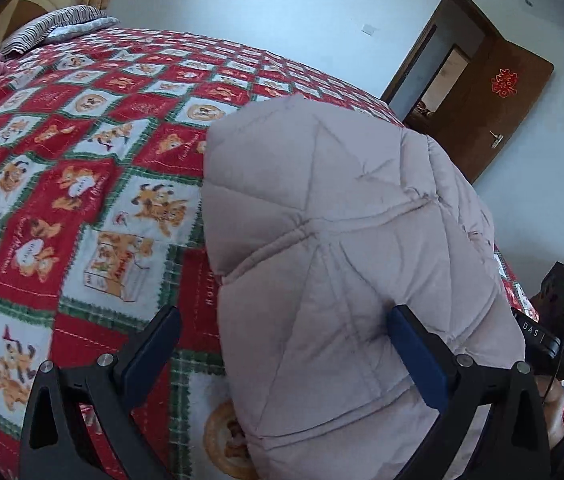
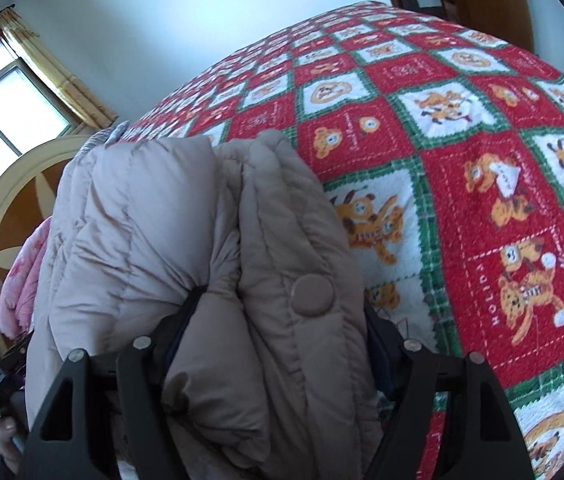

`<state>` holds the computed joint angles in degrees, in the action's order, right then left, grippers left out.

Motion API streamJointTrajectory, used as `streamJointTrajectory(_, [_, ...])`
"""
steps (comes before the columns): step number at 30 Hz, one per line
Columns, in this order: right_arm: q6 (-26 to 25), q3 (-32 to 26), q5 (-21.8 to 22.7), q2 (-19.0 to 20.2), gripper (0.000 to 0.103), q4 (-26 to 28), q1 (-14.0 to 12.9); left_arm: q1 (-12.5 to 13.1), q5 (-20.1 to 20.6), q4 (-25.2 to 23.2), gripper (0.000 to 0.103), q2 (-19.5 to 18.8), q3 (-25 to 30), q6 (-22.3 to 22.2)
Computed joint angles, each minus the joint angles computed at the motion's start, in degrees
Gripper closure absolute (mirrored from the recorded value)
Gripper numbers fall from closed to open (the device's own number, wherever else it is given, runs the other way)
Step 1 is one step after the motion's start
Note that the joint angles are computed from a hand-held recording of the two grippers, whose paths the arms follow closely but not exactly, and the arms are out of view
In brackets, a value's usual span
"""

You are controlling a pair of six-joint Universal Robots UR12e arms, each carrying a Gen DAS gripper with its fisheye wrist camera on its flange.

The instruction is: Fold large clothes

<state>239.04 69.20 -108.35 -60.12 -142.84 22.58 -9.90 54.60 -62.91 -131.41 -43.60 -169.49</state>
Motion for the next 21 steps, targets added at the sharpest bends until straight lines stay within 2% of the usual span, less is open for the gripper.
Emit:
streamJointTrajectory(3, [-1.6,1.0,3.8,-0.2,0.044,-3.0,-0.5,-0.6,-3.1,-0.2,0.001,-0.5,0.2,1.0])
streamJointTrajectory(5, [-2.4,1.3,6.3,-0.2,0.056,-4.3,-0.9,-1.1,-2.4,0.7,0.001,-0.3,0.0,3.1])
streamJointTrajectory(6, [-2.0,1.9,7.9,-0.4,0.059,-5.6,-1.2,-1.5,-1.7,1.2,0.003,-0.1,-0.1,4.5])
streamJointTrajectory(7, [-2.0,2.0,8.1,-0.4,0.064,-6.2,-1.2,-1.7,-1.1,1.5,0.012,0.2,-0.3,6.1])
streamJointTrajectory(8, [-2.8,1.7,7.3,-0.3,0.067,-5.9,-0.9,-1.9,-0.1,2.1,0.023,0.7,-0.8,8.3])
streamJointTrajectory(11, [-3.6,0.3,3.7,0.2,0.073,-4.3,0.2,-2.5,3.7,5.4,0.042,2.1,-2.6,12.2])
streamJointTrajectory(17, [-4.0,-2.2,0.4,0.9,0.078,-0.9,1.5,-2.1,5.5,8.1,0.060,4.2,-5.6,14.1])
streamJointTrajectory(21, [-4.4,-3.9,-0.2,1.7,0.080,-0.1,2.1,-1.9,6.5,11.2,0.065,6.1,-8.3,14.2])
